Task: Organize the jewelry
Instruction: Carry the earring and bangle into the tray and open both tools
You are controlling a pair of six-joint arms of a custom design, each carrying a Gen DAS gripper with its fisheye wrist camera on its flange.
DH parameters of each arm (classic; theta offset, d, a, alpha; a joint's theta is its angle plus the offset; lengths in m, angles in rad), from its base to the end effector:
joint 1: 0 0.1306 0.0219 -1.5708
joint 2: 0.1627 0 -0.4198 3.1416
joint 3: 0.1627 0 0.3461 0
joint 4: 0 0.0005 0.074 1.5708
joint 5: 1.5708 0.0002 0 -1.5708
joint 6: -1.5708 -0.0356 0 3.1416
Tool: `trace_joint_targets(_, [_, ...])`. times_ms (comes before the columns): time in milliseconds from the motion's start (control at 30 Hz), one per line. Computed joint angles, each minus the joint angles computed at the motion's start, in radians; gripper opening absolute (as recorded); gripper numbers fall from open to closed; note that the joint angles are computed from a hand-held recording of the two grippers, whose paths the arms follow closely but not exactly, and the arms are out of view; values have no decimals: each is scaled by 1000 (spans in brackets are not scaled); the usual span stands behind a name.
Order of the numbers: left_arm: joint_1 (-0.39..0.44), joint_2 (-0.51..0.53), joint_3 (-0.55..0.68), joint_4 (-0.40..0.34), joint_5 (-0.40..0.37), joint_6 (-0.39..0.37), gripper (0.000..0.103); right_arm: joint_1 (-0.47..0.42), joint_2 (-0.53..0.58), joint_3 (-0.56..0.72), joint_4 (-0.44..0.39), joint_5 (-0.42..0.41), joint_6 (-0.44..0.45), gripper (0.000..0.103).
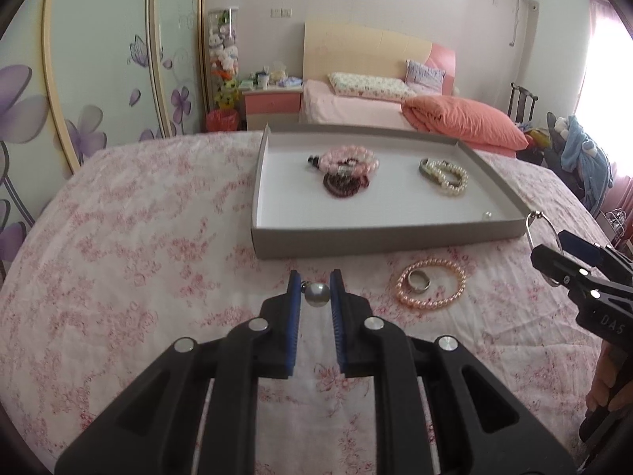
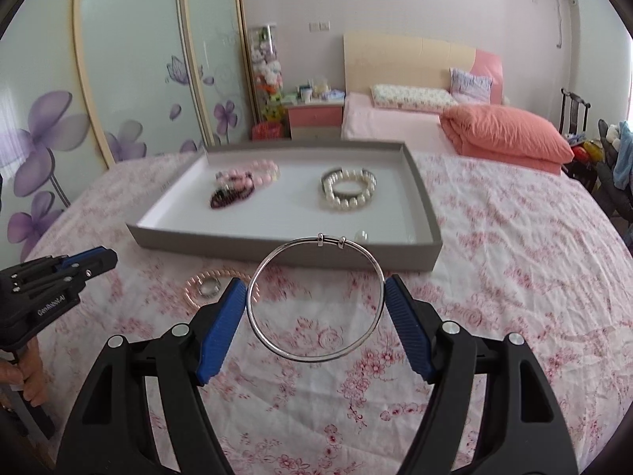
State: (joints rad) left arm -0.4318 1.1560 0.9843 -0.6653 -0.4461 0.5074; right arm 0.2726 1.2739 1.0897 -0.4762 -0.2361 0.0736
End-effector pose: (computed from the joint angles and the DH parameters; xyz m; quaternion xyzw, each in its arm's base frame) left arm 0.3051 -0.1242 0.3991 -0.1137 0.9067 0.0258 0.4054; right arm 0.3751 0.1130 0.4164 -0.2046 0.8697 0.1486 0.4239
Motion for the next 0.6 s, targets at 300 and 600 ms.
trace_joint_targets(300, [-46,-31,7,29,-75,-26,16,18,-90,-63,178,8,-8,72])
trace_joint_targets(600, [-82,-55,25,72,-144,-66,16,30,-141,-99,330,24,-33,72])
